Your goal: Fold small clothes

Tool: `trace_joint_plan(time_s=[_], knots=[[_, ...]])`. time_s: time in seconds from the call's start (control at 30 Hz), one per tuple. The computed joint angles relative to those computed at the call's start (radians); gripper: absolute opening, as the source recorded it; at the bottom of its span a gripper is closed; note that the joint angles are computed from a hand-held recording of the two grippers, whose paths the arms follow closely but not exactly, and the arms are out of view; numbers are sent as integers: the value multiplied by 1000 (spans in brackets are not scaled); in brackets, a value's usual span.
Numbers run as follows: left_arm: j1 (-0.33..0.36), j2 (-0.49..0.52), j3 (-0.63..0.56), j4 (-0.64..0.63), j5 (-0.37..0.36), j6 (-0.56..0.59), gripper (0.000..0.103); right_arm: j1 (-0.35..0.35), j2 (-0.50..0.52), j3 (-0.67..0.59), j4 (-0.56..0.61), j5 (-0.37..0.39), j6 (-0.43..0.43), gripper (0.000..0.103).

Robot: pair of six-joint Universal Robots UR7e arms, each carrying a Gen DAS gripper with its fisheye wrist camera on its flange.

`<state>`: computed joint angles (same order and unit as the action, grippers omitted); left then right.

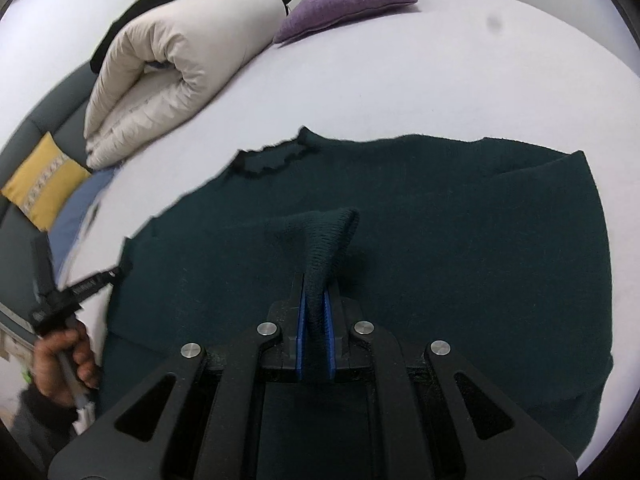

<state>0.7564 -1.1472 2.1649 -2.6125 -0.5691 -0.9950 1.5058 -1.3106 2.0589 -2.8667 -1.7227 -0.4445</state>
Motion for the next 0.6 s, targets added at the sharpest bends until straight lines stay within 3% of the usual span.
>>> trace_joint_plan(time_s=[0.13, 0.3, 0.4, 0.43, 0.6], knots=[[7, 2, -14, 14, 12, 4, 8, 15, -10, -1, 8, 5, 17, 7], [26, 36, -24, 19, 23, 39, 9, -16, 39, -33, 38, -68, 58, 7], [22, 39, -28, 29, 35, 46, 9, -97, 12, -31, 87, 97, 113, 4], [22, 40, -24, 13, 35, 56, 9, -105, 3, -26, 92, 116, 125, 4], [28, 41, -1, -66, 27, 88, 12, -88, -12, -2, 22, 67, 97, 7]])
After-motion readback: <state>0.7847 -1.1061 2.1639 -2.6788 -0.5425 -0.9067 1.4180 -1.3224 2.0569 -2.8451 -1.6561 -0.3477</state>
